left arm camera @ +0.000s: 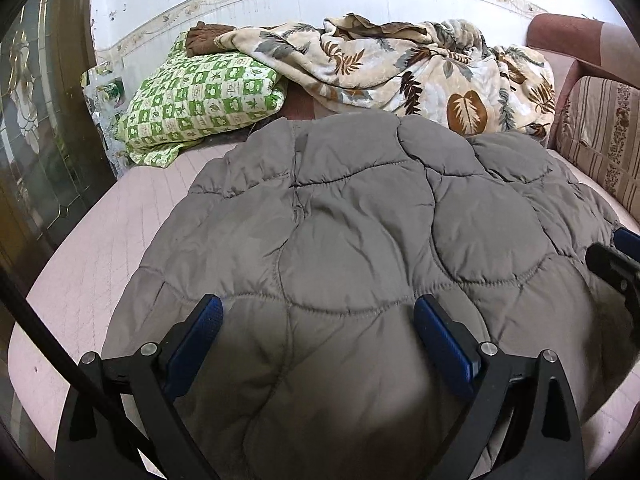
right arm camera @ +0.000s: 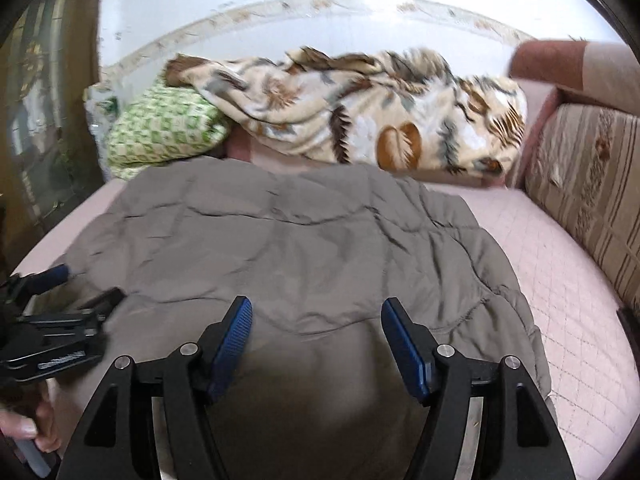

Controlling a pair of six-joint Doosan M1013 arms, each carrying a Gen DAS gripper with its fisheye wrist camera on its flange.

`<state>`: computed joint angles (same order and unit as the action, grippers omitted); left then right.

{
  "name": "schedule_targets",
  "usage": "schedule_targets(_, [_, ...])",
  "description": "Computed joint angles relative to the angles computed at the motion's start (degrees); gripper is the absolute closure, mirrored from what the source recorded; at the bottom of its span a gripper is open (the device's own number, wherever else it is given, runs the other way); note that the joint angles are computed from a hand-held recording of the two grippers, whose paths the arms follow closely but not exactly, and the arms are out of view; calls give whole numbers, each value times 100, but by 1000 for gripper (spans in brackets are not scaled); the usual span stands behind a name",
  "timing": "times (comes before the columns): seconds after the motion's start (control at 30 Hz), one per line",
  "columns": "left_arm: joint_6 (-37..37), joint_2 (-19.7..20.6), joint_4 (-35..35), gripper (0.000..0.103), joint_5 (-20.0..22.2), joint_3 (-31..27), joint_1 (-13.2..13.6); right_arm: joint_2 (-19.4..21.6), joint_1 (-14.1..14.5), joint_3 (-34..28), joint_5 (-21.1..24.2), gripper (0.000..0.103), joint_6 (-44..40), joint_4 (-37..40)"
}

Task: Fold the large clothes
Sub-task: 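Press the folded jacket bundle flat with both tools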

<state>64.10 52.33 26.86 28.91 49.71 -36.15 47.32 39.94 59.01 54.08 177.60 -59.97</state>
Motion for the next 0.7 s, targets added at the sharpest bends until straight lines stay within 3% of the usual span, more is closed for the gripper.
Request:
schedule_targets(0.27, [-192,-164,216,6,-122,333,-18,118,143,-153,-89,31,-355,169])
schedule_targets(0.7, [-63,-98,103,6,-17,246,-16,258,52,-291,-57,22,-875,738])
